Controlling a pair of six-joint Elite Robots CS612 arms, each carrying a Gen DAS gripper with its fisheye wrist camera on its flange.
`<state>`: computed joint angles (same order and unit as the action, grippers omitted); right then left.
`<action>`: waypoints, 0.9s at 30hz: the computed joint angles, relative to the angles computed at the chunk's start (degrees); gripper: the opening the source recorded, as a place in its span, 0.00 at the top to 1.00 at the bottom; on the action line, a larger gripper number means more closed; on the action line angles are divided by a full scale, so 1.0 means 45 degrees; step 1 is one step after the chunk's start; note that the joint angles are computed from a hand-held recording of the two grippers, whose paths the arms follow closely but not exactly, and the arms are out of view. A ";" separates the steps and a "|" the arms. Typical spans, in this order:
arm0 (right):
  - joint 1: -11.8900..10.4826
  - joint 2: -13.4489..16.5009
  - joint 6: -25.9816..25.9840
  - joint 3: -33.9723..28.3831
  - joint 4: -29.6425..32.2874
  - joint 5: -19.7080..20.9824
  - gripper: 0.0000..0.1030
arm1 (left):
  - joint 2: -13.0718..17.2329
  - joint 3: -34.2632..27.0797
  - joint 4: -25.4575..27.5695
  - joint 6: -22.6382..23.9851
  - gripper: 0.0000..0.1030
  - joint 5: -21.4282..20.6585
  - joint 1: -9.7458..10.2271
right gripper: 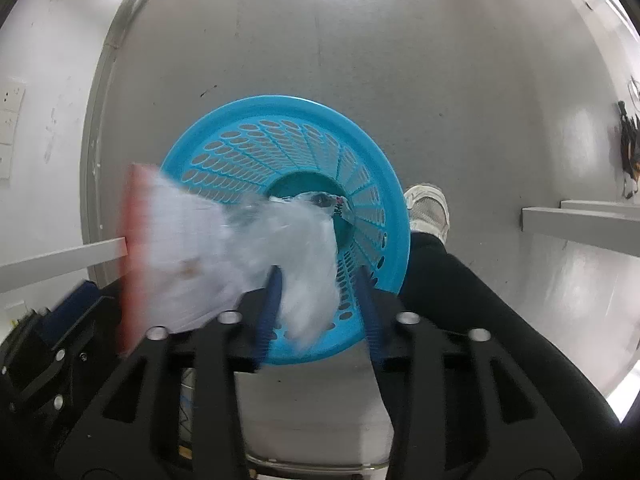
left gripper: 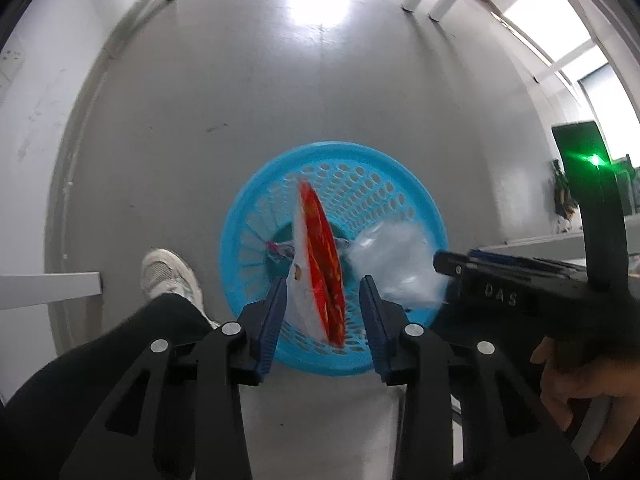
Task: Collect trash
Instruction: 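Open both grippers to drop the paper bag and plastic bag into the basket, then raise both tools back above the table toward the blue snack bag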
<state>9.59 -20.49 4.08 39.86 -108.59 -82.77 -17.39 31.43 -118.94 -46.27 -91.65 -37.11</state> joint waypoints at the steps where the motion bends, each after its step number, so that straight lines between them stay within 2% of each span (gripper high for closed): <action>1: 0.0025 -0.0024 -0.0101 0.0026 -0.0042 -0.0097 0.61 | -0.0040 0.0043 -0.0006 -0.0035 0.64 0.0102 -0.0004; 3: 0.0074 -0.0107 -0.0336 0.0177 -0.0188 -0.0320 0.56 | -0.0111 0.0166 -0.0083 -0.0155 0.64 0.0134 -0.0005; 5: 0.0093 -0.0258 -0.0440 0.0418 -0.0194 -0.0286 0.56 | -0.0141 0.0205 -0.0076 -0.0156 0.64 0.0207 -0.0033; 8: 0.0098 -0.0827 -0.0767 0.1362 -0.0808 -0.0245 0.55 | -0.0280 0.0318 0.0097 -0.0261 0.64 0.0340 -0.0092; 20: 0.0146 -0.3257 -0.1651 0.5128 -0.4152 0.0481 0.48 | -0.2321 0.3730 -0.2099 -0.1038 0.62 0.0817 -0.0305; 24: 0.0097 -0.4195 -0.2074 0.6521 -0.5462 0.0941 0.46 | -0.3124 0.5055 -0.3236 -0.1003 0.60 0.1128 -0.0521; 27: 0.0067 -0.4826 -0.2313 0.7463 -0.6601 0.0880 0.42 | -0.3614 0.5668 -0.3501 -0.0567 0.56 0.1829 -0.0752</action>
<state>9.89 -42.21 -6.33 73.45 -138.29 -78.82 -33.65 56.93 -134.69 -48.83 -83.42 -40.49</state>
